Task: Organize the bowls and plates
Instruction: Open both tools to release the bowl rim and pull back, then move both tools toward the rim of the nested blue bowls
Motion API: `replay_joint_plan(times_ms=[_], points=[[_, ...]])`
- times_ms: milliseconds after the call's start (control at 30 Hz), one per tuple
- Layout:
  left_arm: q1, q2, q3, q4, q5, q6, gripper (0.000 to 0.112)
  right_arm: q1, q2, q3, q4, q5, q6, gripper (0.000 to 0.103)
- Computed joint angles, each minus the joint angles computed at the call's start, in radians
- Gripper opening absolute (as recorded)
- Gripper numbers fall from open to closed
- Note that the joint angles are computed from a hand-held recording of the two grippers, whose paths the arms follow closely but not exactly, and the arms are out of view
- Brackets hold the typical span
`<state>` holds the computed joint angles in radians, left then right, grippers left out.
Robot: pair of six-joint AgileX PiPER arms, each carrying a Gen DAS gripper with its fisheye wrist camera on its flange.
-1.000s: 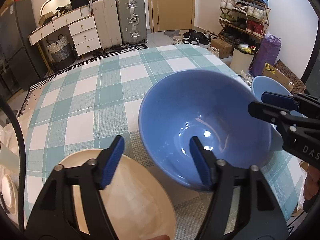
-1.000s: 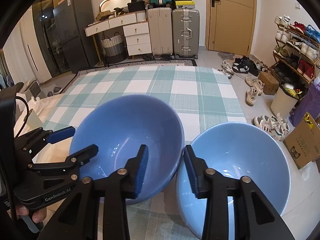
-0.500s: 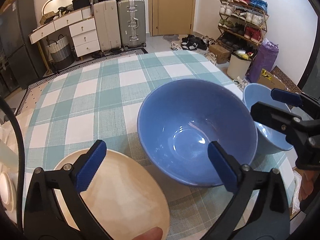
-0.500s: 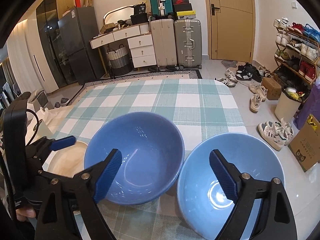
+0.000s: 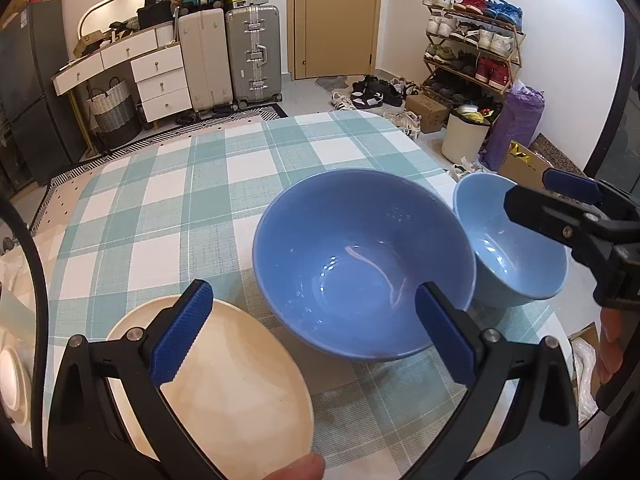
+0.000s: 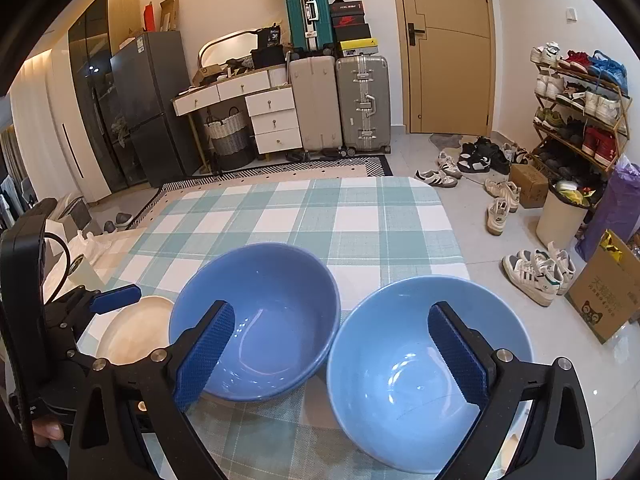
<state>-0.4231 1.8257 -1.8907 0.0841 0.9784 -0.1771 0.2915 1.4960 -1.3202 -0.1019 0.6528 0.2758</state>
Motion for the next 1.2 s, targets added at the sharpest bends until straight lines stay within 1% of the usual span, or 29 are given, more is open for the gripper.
replay_joint_plan(times_ms=[200, 600, 733, 967, 1200], points=[[-0.028, -0.024, 0.007, -0.024, 0.009, 0.009, 0.101, -0.019, -0.066, 0.039, -0.003, 0.004, -0.007, 0.100], [-0.135, -0.040, -0.021, 0.004, 0.041, 0.009, 0.101, -0.054, -0.210, 0.116, -0.055, 0.038, 0.028, 0.100], [-0.165, -0.027, -0.057, 0.004, 0.063, 0.015, 0.101, -0.074, -0.249, 0.133, -0.064, 0.049, 0.041, 0.100], [-0.184, 0.011, -0.144, -0.052, 0.107, 0.056, 0.100, -0.131, -0.308, 0.163, -0.046, 0.064, 0.017, 0.100], [-0.207, 0.062, -0.245, -0.084, 0.152, 0.095, 0.095, -0.203, -0.343, 0.195, -0.003, 0.072, -0.027, 0.100]])
